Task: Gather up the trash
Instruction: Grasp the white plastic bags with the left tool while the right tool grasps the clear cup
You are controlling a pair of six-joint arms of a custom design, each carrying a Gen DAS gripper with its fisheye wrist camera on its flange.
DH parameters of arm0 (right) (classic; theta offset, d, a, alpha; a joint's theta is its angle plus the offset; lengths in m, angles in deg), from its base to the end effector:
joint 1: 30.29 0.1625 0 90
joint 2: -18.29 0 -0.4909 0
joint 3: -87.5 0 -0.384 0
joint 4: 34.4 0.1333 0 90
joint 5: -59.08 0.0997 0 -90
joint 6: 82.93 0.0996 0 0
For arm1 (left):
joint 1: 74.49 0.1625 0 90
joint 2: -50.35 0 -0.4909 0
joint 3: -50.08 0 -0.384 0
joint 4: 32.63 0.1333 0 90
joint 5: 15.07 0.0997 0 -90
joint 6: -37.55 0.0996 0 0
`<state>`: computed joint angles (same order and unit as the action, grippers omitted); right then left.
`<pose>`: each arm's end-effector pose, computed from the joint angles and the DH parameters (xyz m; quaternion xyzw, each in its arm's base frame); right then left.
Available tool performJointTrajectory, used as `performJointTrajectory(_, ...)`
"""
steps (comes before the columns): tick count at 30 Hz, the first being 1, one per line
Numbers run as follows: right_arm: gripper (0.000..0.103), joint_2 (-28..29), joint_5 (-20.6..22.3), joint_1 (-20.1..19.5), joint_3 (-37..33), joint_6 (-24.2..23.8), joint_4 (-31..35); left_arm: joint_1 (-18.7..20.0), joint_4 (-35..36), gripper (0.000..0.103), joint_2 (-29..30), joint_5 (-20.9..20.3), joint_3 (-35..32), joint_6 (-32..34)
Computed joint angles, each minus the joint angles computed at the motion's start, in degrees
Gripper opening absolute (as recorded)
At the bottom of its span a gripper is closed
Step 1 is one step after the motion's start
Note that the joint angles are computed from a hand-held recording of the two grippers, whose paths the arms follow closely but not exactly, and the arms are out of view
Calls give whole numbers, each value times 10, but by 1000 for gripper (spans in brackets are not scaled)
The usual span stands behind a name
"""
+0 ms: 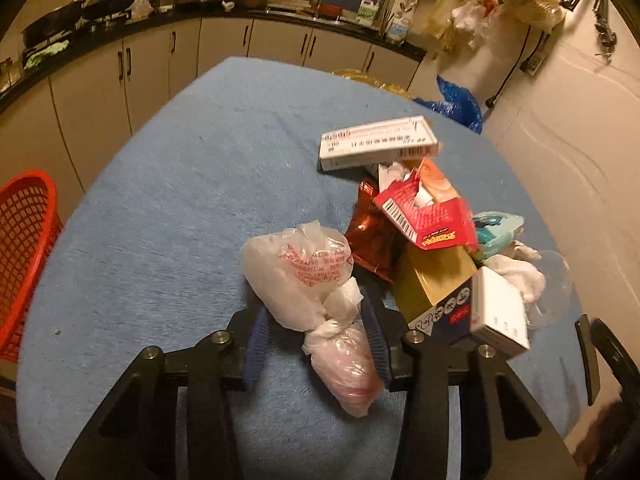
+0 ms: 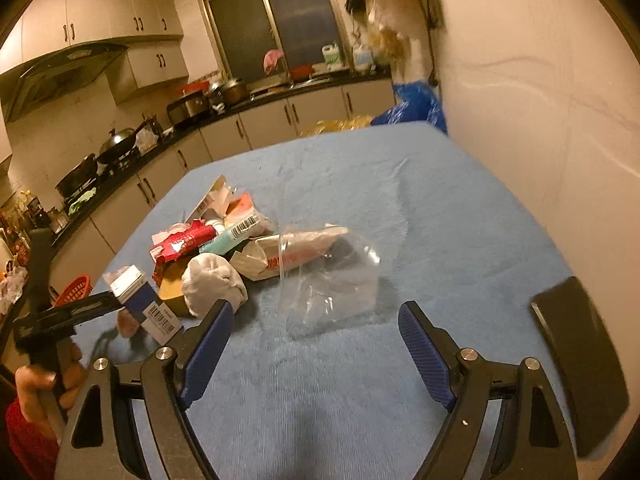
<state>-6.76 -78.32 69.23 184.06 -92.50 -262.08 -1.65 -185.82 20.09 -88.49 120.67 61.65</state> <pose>0.1697 -0.6493 0.0701 -0.0892 -0.7930 0.4997 0.3370 -0.0950 -0.8558 0.1121 0.3150 0.9178 -0.1872 0.1529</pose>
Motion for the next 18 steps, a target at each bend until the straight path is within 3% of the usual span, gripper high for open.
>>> performJointTrajectory(4, 95, 1, 2, -14, -30, -10, 36, 2, -35, 43, -21, -14, 24, 15)
performJointTrajectory(10, 95, 2, 4, -31, -58, 15, 90, 1, -65, 43, -43, -33, 54, 30)
performJointTrajectory(11, 92, 1, 4, -34, -59, 21, 97, 1, -68, 43, -46, -34, 58, 32)
performJointTrajectory(13, 74, -1, 8, -37, -56, 29, 101, -1, -81, 43, -50, -34, 68, 38)
performJointTrajectory(18, 72, 0, 7, -35, -42, 25, 63, -4, -99, 43, -54, -33, 82, 47)
